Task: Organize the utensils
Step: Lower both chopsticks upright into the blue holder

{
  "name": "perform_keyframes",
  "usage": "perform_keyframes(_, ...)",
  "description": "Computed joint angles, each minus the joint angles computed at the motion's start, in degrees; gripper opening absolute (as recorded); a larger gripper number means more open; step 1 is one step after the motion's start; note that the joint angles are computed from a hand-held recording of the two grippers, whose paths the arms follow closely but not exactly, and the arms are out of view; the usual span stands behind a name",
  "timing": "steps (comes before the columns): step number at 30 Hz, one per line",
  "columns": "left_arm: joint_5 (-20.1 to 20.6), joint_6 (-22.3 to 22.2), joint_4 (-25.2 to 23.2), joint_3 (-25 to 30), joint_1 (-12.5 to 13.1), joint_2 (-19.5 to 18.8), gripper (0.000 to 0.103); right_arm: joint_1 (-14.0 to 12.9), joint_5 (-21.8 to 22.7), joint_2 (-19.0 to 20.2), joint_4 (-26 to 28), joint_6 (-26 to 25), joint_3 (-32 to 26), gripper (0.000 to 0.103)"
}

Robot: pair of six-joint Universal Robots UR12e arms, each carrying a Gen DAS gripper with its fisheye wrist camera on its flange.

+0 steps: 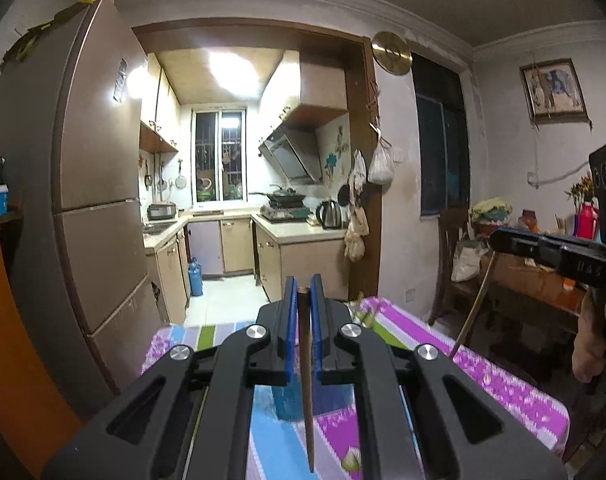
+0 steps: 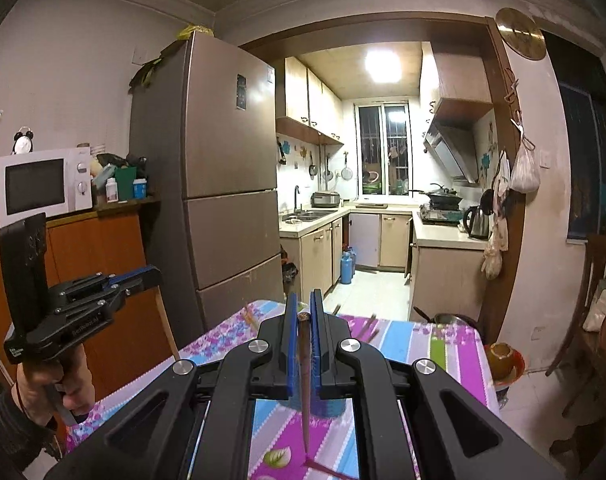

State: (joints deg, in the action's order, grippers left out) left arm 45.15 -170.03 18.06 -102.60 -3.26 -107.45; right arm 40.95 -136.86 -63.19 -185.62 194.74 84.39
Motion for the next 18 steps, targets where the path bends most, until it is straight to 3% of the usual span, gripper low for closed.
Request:
perform_keyframes(8,2.4,-3.7,1.6,5.7,-1.8,-1.4,0.005,-2.2,1.8,0.1,1.0,-3.8,-4.9,0.007)
perform_keyframes(18,6.5,-6.4,-0.1,13.5,-4.1,-5.5,0.005,-5.9,4.7,1.6,3.4,-6.5,-11.0,0.007)
